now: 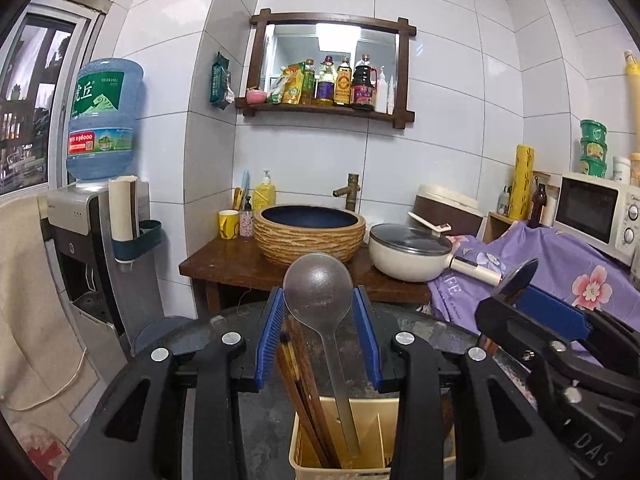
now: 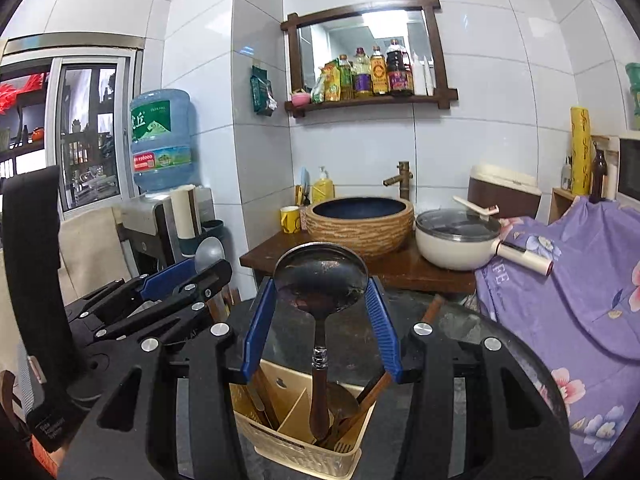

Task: Organize utensils
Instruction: 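Lower the spoon into the holder and open the right tool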

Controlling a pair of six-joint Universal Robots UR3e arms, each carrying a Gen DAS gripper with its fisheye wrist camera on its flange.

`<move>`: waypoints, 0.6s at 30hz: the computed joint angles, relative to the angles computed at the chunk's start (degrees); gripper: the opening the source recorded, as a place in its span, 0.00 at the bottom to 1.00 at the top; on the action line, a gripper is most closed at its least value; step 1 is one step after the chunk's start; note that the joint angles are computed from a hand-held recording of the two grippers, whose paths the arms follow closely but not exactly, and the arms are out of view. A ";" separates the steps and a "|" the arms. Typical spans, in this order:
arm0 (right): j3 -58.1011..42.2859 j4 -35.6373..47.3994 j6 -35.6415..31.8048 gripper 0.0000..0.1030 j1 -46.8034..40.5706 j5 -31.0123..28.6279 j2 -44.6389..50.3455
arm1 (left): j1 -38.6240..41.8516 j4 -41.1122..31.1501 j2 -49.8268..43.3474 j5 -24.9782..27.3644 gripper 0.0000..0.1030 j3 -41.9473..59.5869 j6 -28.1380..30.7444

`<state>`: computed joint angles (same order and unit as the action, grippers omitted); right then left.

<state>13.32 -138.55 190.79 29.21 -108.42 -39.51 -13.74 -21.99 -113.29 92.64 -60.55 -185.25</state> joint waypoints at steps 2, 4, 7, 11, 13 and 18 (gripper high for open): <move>6.52 -3.99 -0.01 0.46 0.21 -0.90 -1.54 | 0.36 1.76 0.76 -0.70 0.34 -3.34 -0.09; 13.26 -8.49 -0.07 0.46 0.49 -1.45 -3.48 | 0.97 3.56 1.95 -1.39 0.34 -6.75 -0.53; 21.24 -13.15 -0.70 0.46 0.81 -2.27 -5.58 | 2.13 4.86 3.71 -3.50 0.34 -11.14 -0.65; 30.14 -18.18 -0.54 0.46 0.94 -2.11 -8.27 | 3.18 6.25 5.92 -6.12 0.34 -16.37 0.88; 33.01 -19.71 -0.87 0.46 1.18 -2.12 -8.96 | 3.19 6.66 6.31 -6.48 0.34 -17.72 1.62; 39.04 -21.93 -1.27 0.46 1.35 -1.92 -10.37 | 4.17 6.46 7.42 -8.86 0.34 -20.96 2.77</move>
